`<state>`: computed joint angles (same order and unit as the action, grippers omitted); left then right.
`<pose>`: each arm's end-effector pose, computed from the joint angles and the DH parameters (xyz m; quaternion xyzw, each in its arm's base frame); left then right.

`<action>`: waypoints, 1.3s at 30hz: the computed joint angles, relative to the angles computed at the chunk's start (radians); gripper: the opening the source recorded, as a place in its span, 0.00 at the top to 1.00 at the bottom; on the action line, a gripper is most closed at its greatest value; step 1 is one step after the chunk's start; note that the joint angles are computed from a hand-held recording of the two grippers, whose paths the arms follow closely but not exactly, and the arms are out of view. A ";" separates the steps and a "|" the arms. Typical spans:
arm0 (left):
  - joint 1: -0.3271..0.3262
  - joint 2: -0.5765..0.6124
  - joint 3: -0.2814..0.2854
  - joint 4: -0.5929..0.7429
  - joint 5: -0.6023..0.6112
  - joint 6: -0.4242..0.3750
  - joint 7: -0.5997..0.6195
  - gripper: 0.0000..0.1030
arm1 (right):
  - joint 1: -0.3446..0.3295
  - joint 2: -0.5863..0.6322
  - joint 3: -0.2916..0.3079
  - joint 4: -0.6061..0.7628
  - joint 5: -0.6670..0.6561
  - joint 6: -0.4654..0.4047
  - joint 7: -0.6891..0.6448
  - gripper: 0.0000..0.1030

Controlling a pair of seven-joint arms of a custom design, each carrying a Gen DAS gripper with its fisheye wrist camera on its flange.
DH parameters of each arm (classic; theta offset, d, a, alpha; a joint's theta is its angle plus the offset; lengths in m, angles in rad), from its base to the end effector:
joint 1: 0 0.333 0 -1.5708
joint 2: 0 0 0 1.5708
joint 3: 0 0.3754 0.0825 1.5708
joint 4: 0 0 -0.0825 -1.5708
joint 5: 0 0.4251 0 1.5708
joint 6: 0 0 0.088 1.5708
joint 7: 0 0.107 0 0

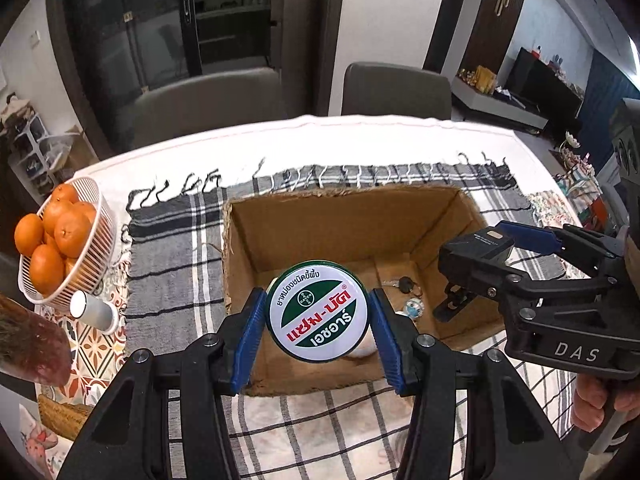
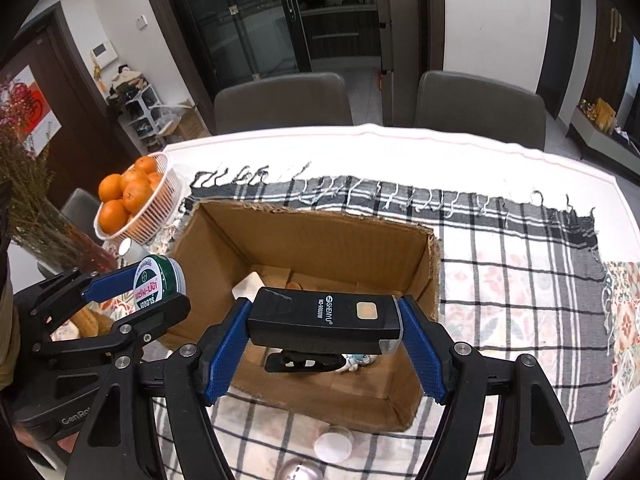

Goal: Organize rigid objects
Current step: 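Open the left tool over the box while the right tool releases the bike light inside, then withdraw both tools from the box toward the silver mouse and white jar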

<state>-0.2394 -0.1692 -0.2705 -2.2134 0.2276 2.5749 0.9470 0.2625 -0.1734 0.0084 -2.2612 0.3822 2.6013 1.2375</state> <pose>0.4879 -0.2857 0.5446 -0.6608 0.6977 -0.2267 0.1587 0.5370 0.1415 0.5274 -0.7793 0.5588 -0.0892 0.2693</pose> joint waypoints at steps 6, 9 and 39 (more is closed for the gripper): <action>-0.006 0.044 0.010 0.022 -0.025 -0.021 0.035 0.51 | -0.011 0.051 0.008 0.030 -0.037 -0.023 0.020 0.29; -0.009 0.060 0.015 0.031 -0.045 -0.029 0.053 0.51 | -0.016 0.069 0.009 0.044 -0.035 -0.050 0.021 0.29; -0.004 -0.103 -0.058 -0.086 0.146 -0.014 -0.182 0.48 | -0.002 -0.094 -0.001 -0.106 -0.083 0.006 0.024 0.28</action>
